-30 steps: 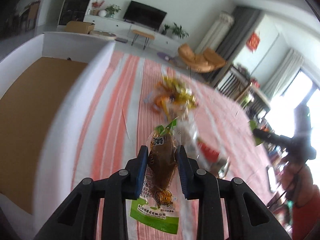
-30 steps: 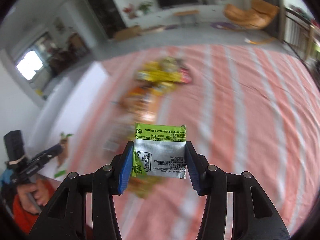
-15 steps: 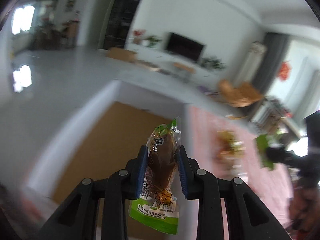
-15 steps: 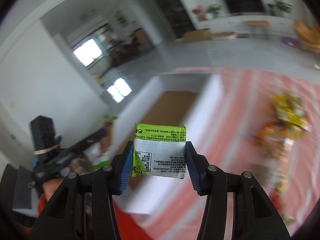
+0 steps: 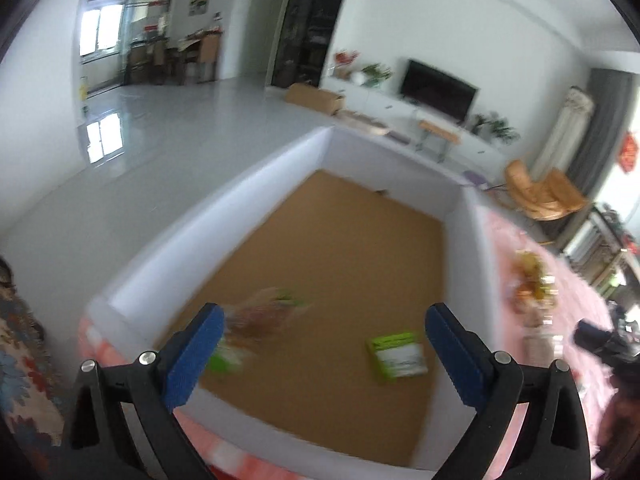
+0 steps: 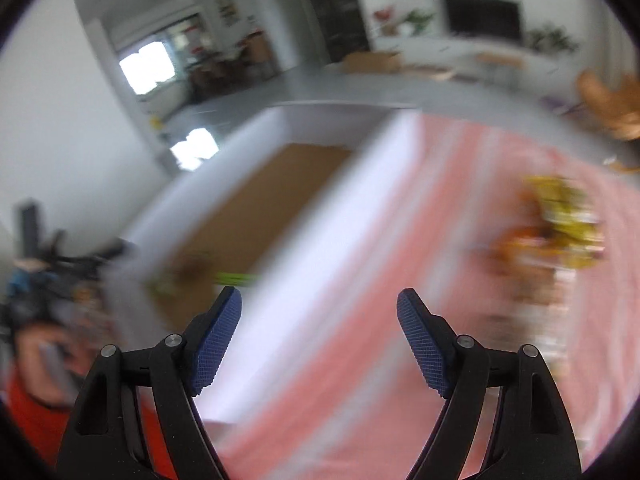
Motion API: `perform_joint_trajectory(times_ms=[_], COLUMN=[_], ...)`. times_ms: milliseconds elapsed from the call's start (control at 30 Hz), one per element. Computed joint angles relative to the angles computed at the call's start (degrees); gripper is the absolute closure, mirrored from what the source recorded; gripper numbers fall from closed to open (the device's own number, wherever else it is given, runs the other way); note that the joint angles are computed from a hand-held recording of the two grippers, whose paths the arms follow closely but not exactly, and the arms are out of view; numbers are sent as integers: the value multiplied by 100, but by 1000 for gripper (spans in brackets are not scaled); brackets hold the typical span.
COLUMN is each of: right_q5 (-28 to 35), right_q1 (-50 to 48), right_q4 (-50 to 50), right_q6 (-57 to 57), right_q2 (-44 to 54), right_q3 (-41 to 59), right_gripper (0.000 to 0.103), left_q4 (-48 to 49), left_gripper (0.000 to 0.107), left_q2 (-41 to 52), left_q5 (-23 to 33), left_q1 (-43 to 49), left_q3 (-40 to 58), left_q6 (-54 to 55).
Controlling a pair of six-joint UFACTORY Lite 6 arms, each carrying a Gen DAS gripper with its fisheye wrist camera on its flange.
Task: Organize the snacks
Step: 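Carry both snacks over the white box and open both tools to drop them, then bring both open tools back over the snack pile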
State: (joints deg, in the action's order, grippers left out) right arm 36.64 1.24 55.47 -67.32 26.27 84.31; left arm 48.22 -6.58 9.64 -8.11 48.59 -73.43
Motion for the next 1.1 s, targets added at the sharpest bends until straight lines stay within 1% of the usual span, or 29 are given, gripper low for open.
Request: perform_joint_trajectory(times_ms=[33, 67, 100, 133, 167, 233, 267, 300, 333, 400, 433, 467, 533, 567, 633, 667, 700, 733, 767, 833, 900, 1033, 1100], right_q5=[-150, -306, -402, -466, -507, -702, -773, -896, -912, -982, -1029, -1048, -974, -1011, -951, -903, -953, -1047, -1107, -1102, -1140, -1152, -1147], right_q1=[-346, -734, -1082, -1493, -1945, -2711, -2969, -3244, -3450, -3831, -3992, -4048, -4207, -4201, -4279, -4353, -4378, -4377, -4318, -4274, -4307, -4312, -4313], right_q4=[283, 627, 883, 1227, 1541, 1742, 1595, 1254, 910, 280, 30, -262, -915, -975, -1247, -1144, -919, -651, -491, -504, -347, -294, -292], right_q6=[-528, -1079, -1460, -1934, -2349, -2649, -2535, -2213, -1889, -1311, -1116, -855, -288, -225, 65, -91, -354, -660, -791, -786, -1028, -1094, -1097], right_q2=[-97, -154, -247, -206, -124, 259, 438, 762, 926, 1324, 1608, 1947, 2440, 2580, 2849, 2763, 2723, 2570, 2563, 2723, 2727, 2749, 2746], right_q3=[-288, -541, -743, -853, -895, -619, -413, -62, 180, 689, 986, 1381, 1973, 2040, 2340, 2214, 2122, 1850, 1798, 1934, 1826, 1817, 1813], right_gripper=[20, 20, 20, 20, 20, 20, 19, 19, 19, 19, 19, 19, 19, 19, 19, 17, 16, 16, 13, 10, 7, 7, 7], left_q4=[-43, 122, 384, 461, 330, 441, 231, 106, -191, -535, -651, -836, -1417, -1671, -1900, -1767, -1509, -1377, -1321, -1364, -1340, -1020, -1058], left_gripper=[7, 7, 7, 7, 7, 7, 6, 6, 5, 4, 4, 4, 4, 4, 4, 4, 4, 4, 4, 4, 4, 4, 4], left_q2=[-113, -163, -116, -14, 205, 604, 764, 1122, 1321, 2021, 2548, 2842, 3729, 4124, 4845, 5036, 5183, 5389, 5559, 5787, 5920, 6204, 6333], left_q5=[-7, 69, 143, 178, 213, 324, 365, 397, 428, 471, 553, 669, 824, 924, 1159, 1224, 1285, 1392, 1423, 1406, 1300, 1276, 1258], left_q1=[-197, -505, -933, -1245, -1434, -2219, -2413, -2789, -2958, -3390, -3608, -3723, -3868, -3885, -3888, -3899, -3962, -3938, -3903, -3774, -3692, -3649, -3631], left_q3=[6, 89, 234, 430, 757, 1278, 1525, 1889, 2123, 2772, 3200, 3493, 4263, 4639, 5255, 5381, 5452, 5607, 5731, 5866, 5906, 6050, 6135], left_q6=[0, -240, -574, -668, -523, -610, -363, -193, 143, 554, 690, 864, 1424, 1681, 1962, 1862, 1596, 1512, 1476, 1536, 1533, 1312, 1295])
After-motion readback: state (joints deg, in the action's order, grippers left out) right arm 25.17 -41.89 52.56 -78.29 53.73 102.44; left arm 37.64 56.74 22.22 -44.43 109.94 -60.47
